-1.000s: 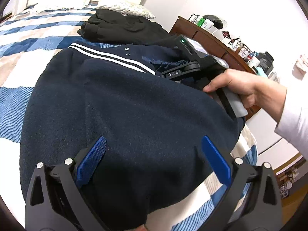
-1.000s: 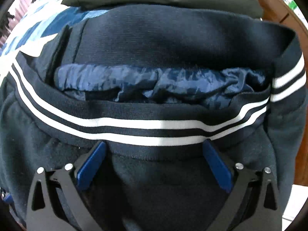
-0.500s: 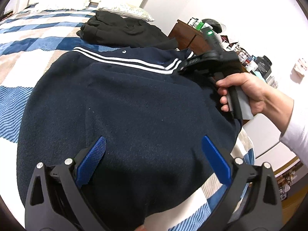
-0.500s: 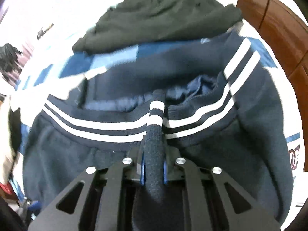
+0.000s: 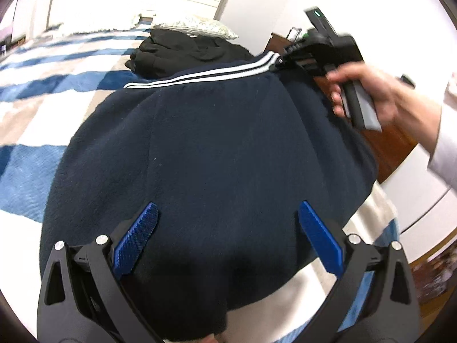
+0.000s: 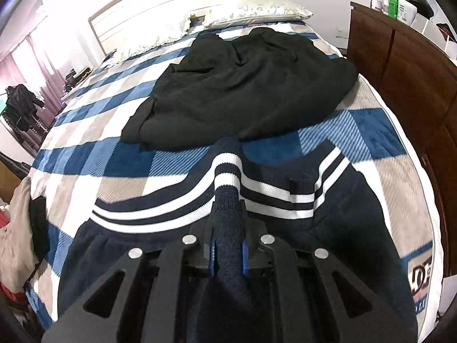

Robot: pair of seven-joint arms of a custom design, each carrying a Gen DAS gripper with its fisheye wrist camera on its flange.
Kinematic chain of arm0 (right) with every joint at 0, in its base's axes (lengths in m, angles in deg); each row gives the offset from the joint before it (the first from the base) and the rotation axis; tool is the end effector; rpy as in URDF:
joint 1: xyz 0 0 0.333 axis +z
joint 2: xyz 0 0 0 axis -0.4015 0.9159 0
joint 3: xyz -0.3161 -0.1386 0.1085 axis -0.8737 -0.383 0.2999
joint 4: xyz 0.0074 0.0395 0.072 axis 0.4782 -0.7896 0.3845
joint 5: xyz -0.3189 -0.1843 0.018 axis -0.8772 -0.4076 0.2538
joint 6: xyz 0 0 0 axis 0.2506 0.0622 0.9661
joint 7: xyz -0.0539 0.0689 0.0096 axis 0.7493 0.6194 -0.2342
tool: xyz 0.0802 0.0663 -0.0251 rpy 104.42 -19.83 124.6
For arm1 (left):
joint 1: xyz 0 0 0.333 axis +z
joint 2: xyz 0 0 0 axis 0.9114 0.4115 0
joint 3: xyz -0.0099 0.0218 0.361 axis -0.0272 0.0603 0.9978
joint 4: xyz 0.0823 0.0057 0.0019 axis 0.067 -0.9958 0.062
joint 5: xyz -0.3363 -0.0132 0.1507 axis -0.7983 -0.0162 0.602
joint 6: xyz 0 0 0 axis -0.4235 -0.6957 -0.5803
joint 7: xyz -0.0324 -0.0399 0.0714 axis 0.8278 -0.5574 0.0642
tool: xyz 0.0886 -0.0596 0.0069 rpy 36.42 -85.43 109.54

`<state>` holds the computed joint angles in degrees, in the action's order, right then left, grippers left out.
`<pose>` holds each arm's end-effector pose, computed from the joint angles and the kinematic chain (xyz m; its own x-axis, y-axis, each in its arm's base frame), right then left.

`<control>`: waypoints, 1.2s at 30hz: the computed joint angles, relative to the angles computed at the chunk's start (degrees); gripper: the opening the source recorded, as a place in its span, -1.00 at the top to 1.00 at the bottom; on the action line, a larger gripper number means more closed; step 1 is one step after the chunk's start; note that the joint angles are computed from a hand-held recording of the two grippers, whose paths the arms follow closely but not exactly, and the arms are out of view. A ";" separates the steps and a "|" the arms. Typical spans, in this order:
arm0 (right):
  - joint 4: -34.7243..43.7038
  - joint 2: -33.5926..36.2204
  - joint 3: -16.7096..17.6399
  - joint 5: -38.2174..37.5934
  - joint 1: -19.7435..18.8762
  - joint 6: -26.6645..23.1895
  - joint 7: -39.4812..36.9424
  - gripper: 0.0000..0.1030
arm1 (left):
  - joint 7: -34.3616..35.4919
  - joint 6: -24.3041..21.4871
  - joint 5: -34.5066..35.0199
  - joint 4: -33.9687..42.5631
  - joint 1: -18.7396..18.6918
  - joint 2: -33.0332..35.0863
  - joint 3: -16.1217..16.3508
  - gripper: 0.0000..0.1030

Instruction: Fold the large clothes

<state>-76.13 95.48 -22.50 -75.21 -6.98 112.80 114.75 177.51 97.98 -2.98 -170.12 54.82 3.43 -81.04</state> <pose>0.6821 0.2102 0.6323 -0.2375 -0.9567 -0.1682 -0.8086 0.2906 -0.5115 0.5276 -0.1968 0.5458 -0.5927 -0.7464 0.3026 -0.6829 0.2665 -0.6801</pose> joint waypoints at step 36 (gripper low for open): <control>-52.14 -36.84 5.51 5.22 1.45 19.43 5.16 -0.92 | 8.77 1.25 -2.85 -4.83 -2.07 -4.08 1.37 -0.88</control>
<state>-128.27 58.64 -16.98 -69.99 -5.54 132.23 119.91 186.28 99.24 -5.84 -174.95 52.75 -0.65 -79.67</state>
